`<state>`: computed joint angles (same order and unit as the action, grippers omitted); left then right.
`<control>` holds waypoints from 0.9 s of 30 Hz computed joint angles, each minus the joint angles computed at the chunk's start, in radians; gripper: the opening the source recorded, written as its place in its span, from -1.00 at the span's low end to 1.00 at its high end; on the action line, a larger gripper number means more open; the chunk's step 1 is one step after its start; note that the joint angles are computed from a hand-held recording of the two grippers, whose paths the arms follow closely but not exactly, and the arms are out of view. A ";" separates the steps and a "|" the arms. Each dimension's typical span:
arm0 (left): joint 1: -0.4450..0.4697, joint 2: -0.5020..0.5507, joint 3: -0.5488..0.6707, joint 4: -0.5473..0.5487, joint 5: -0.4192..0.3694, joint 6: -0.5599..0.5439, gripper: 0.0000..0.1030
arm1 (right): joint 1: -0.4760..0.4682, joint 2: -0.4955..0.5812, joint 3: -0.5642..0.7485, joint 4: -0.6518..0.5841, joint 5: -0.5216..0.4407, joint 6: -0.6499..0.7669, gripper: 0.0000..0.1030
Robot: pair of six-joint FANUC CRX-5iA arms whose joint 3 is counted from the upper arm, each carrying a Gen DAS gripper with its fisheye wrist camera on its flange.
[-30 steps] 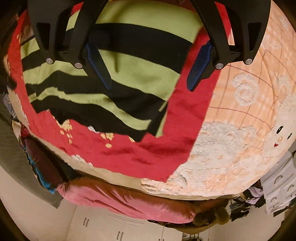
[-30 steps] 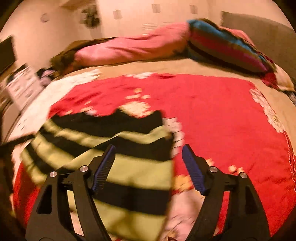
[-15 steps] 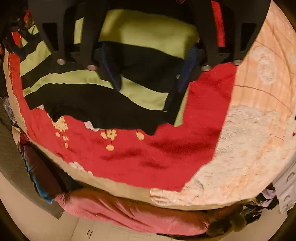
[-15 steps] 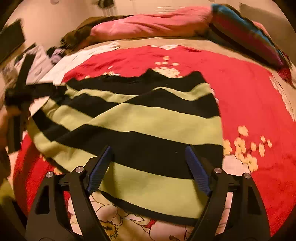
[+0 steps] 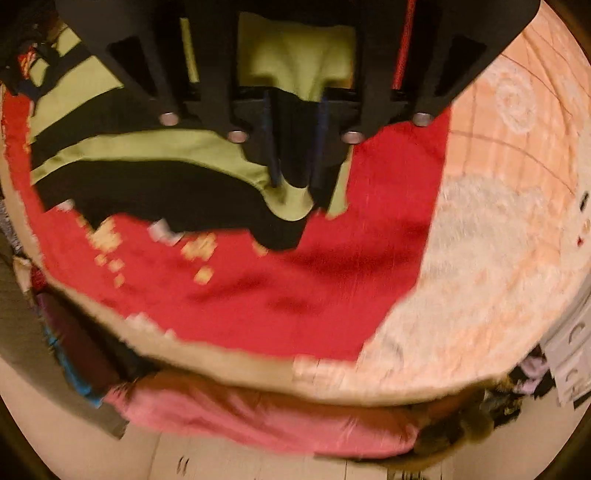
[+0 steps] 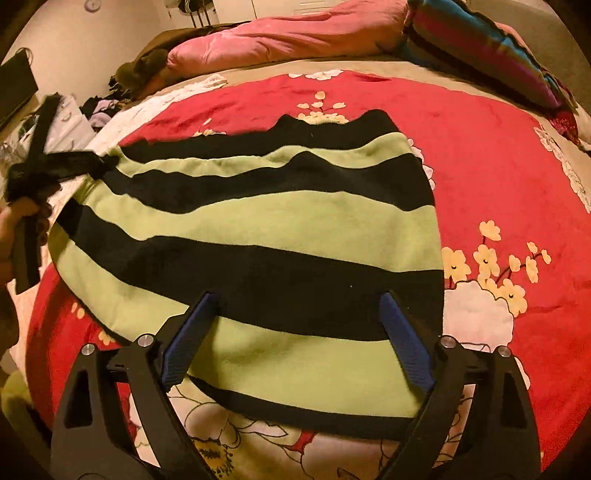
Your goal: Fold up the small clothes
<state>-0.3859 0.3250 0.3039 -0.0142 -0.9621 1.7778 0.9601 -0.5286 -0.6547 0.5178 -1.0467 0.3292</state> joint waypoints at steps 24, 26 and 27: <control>-0.060 -0.328 -0.284 -0.092 0.052 0.046 -0.29 | 0.104 -0.062 -0.013 0.165 -0.100 -0.107 0.65; -0.065 -0.338 -0.298 -0.087 0.043 0.041 -0.29 | 0.106 -0.058 -0.011 0.171 -0.097 -0.105 0.65; -0.067 -0.340 -0.302 -0.090 0.042 0.042 -0.25 | 0.106 -0.055 -0.008 0.172 -0.095 -0.101 0.65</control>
